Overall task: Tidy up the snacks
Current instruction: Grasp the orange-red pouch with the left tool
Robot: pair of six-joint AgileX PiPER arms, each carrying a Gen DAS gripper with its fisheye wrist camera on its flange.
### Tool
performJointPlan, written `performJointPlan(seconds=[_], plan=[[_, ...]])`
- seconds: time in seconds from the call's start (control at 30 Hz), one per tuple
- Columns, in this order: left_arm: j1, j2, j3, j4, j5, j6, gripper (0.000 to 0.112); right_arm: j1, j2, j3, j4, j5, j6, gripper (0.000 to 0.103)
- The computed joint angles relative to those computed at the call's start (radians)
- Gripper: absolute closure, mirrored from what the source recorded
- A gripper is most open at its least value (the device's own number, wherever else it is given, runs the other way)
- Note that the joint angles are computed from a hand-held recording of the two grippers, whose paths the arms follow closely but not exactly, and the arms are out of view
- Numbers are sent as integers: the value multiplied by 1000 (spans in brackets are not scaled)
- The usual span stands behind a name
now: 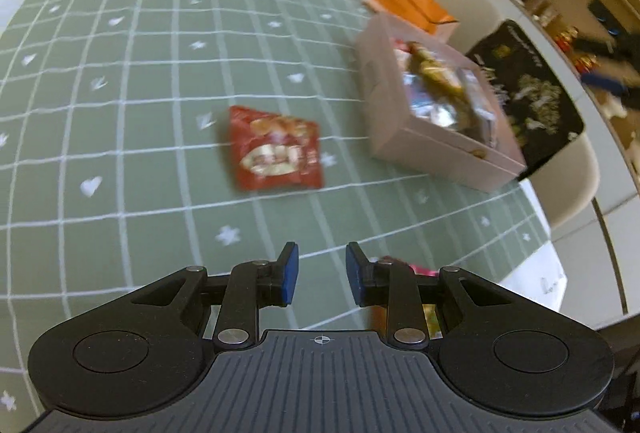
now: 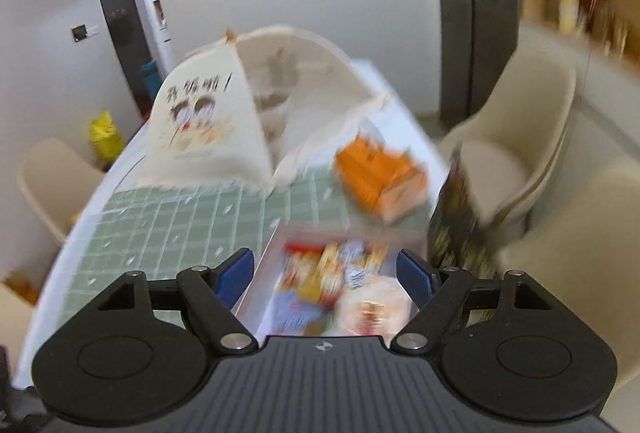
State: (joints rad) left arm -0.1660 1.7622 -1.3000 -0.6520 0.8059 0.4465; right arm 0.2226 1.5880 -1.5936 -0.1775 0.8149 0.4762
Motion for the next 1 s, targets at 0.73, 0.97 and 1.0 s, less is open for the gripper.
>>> performJointPlan(seconds=[0.73,0.97,1.0], plan=[[-131,336,-412,282,-144,-81,83,487,-153,569,-26,-112,-20,25],[-93,199,-172,75,-103,145,83,553,-63,587,-299,-65,291,25],[-77,185,-147,32,-72,167,83,511,-58,588,-285,-89,303,25]])
